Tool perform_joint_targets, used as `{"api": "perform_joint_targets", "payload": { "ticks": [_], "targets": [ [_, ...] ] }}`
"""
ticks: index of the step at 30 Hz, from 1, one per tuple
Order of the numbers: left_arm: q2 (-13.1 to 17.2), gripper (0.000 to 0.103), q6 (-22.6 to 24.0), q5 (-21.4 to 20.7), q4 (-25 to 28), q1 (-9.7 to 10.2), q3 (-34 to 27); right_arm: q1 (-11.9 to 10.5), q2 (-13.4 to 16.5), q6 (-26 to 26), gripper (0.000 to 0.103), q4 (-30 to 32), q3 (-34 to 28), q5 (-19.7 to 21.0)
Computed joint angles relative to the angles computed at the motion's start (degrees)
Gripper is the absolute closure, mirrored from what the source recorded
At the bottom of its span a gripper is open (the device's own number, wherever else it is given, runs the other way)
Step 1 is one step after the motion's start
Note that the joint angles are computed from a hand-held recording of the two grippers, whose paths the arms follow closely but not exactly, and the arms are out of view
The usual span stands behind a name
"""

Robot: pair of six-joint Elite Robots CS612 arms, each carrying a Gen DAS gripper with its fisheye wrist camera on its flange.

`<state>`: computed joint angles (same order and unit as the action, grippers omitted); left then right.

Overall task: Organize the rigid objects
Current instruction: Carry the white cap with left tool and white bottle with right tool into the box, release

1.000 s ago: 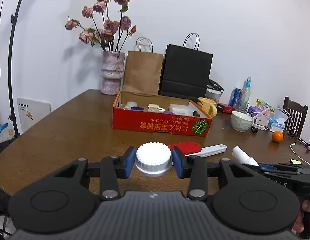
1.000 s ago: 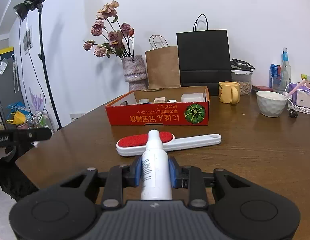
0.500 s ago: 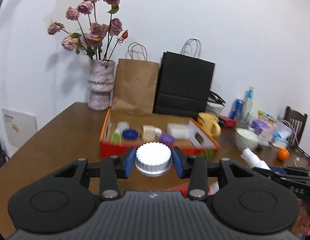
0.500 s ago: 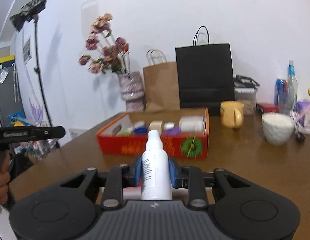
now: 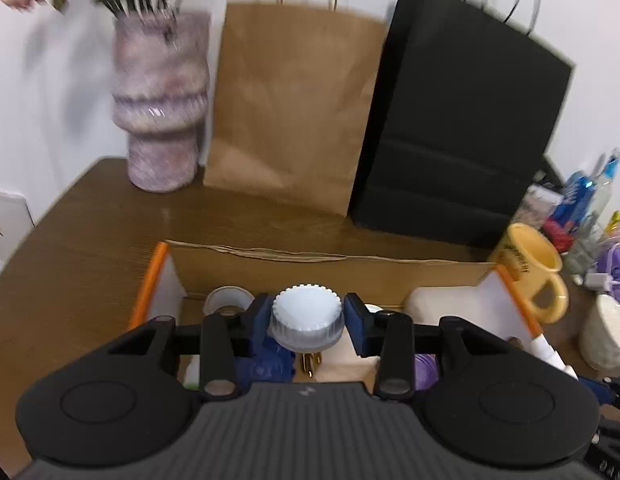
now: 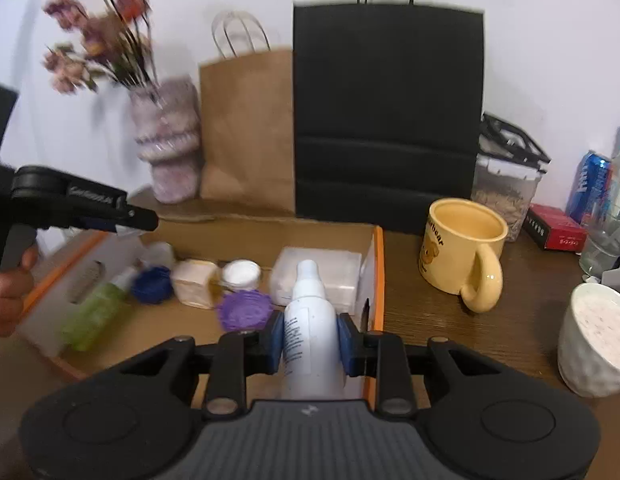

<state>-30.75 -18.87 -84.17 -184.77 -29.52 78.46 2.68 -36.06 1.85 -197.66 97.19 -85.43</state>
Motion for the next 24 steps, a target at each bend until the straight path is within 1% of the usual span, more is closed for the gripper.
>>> {"api": "perform_joint_targets", "payload": {
  "ticks": [4, 5, 7, 9, 11, 14, 16, 18, 19, 22, 24],
  "targets": [
    [2.8, 0.061, 0.1, -0.2, 4.7, 0.40, -4.9, 0.5, 1.5, -0.4, 0.075, 4.0, -2.8, -2.8],
    [3.3, 0.061, 0.0, -0.3, 6.2, 0.50, -5.8, 0.6, 1.7, -0.7, 0.075, 3.6, -2.9, -3.0],
    [3.8, 0.058, 0.0, -0.9, 6.8, 0.63, -6.7, 0.8, 1.9, -1.0, 0.070, 3.6, -3.0, -2.9],
    [4.0, 0.051, 0.5, -1.7, 6.8, 0.73, -6.9, 0.9, 1.9, -1.2, 0.057, 3.3, -3.2, -2.5],
    [3.6, 0.043, 0.9, -1.5, 7.2, 0.63, -6.5, 1.1, 1.9, -1.4, 0.053, 3.3, -3.2, -3.2],
    [2.2, 0.043, 1.1, -1.2, 5.8, 0.53, -4.5, 1.1, 1.0, -0.9, 0.053, 2.7, -2.4, -2.8],
    [1.0, 0.041, 1.1, -1.0, 5.4, 0.48, -2.9, 1.0, -0.1, -0.9, 0.051, 1.5, -1.2, -2.4],
    [-0.8, 0.038, 1.4, -0.5, 4.3, 0.42, -0.5, 1.0, -1.5, -1.2, 0.041, 0.1, 0.2, -2.4],
    [-1.7, 0.037, 1.5, -0.3, 3.7, 0.38, 0.7, 0.9, -2.2, -1.2, 0.039, -0.7, 1.0, -2.2],
    [-4.9, 0.032, 2.4, 0.6, 0.1, 0.17, 5.7, 0.8, -4.8, -1.7, 0.035, -2.8, 4.0, -1.5],
    [-7.1, 0.032, 4.8, 2.9, -4.5, -0.35, 10.0, 0.7, -6.4, -1.7, 0.029, -5.7, 6.5, -0.8]
  ]
}}
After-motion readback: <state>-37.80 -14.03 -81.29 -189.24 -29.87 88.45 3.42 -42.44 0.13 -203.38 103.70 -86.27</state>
